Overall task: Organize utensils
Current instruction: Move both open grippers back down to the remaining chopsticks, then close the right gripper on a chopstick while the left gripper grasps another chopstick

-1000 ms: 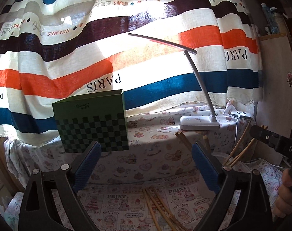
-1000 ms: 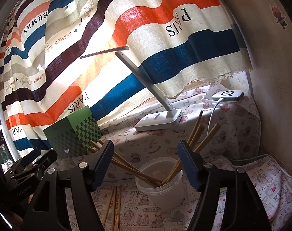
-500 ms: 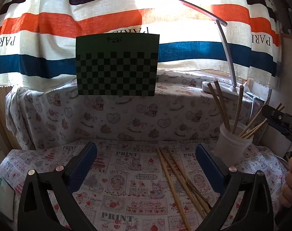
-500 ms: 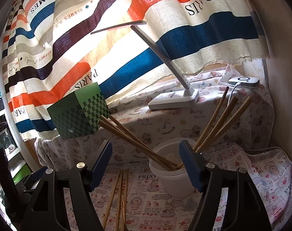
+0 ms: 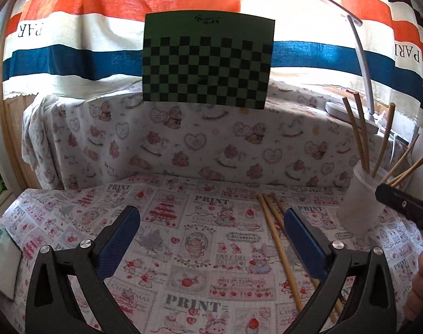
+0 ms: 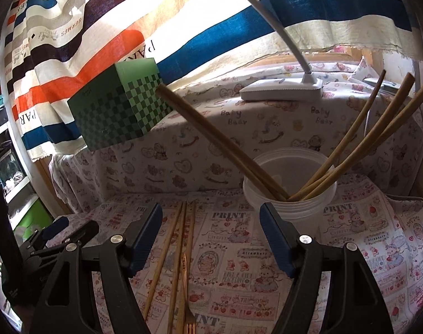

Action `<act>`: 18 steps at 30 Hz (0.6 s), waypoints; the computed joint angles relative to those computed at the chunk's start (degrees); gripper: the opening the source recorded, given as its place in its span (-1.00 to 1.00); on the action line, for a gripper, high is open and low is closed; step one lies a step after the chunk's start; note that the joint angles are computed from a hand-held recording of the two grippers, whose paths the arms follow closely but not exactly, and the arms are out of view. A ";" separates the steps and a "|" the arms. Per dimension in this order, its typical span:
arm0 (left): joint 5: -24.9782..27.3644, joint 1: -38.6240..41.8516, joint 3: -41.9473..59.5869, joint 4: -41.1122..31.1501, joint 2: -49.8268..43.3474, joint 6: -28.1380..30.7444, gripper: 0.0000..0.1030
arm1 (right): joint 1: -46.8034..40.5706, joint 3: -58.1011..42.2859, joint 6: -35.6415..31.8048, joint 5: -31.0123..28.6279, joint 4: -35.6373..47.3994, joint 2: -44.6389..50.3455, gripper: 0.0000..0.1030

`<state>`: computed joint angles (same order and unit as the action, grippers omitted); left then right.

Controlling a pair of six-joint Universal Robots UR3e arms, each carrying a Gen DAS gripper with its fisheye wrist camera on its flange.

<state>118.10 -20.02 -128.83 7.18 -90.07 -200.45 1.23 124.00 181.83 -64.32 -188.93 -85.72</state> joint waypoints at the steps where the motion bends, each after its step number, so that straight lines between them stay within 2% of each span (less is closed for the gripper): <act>1: 0.26 0.16 -0.35 0.76 -0.09 0.01 0.99 | 0.61 -0.91 -1.03 0.24 1.96 0.63 0.44; 3: -0.72 1.36 -1.41 1.50 0.63 -0.37 0.99 | 1.88 -3.04 -3.04 0.93 6.10 2.24 0.39; 5: -2.00 2.32 -1.90 1.03 1.50 -0.67 0.99 | 3.46 -5.21 -4.51 0.73 9.54 4.18 0.00; 8: -1.57 2.20 -1.90 0.92 1.73 -0.87 0.99 | 6.35 -8.40 -6.63 -1.78 13.73 7.10 -0.26; 12: 0.62 0.54 -1.15 0.78 0.74 -1.71 0.99 | 10.69 -12.98 -7.04 -8.64 21.15 9.96 -0.46; 14: 1.57 -0.50 -0.30 0.36 -0.24 -1.52 0.99 | 11.93 -13.64 -7.77 -9.50 21.55 11.02 -0.55; 18: 1.60 -1.09 -0.29 0.95 -0.37 -1.64 0.99 | 15.45 -16.65 -8.39 -15.93 21.57 14.29 -0.61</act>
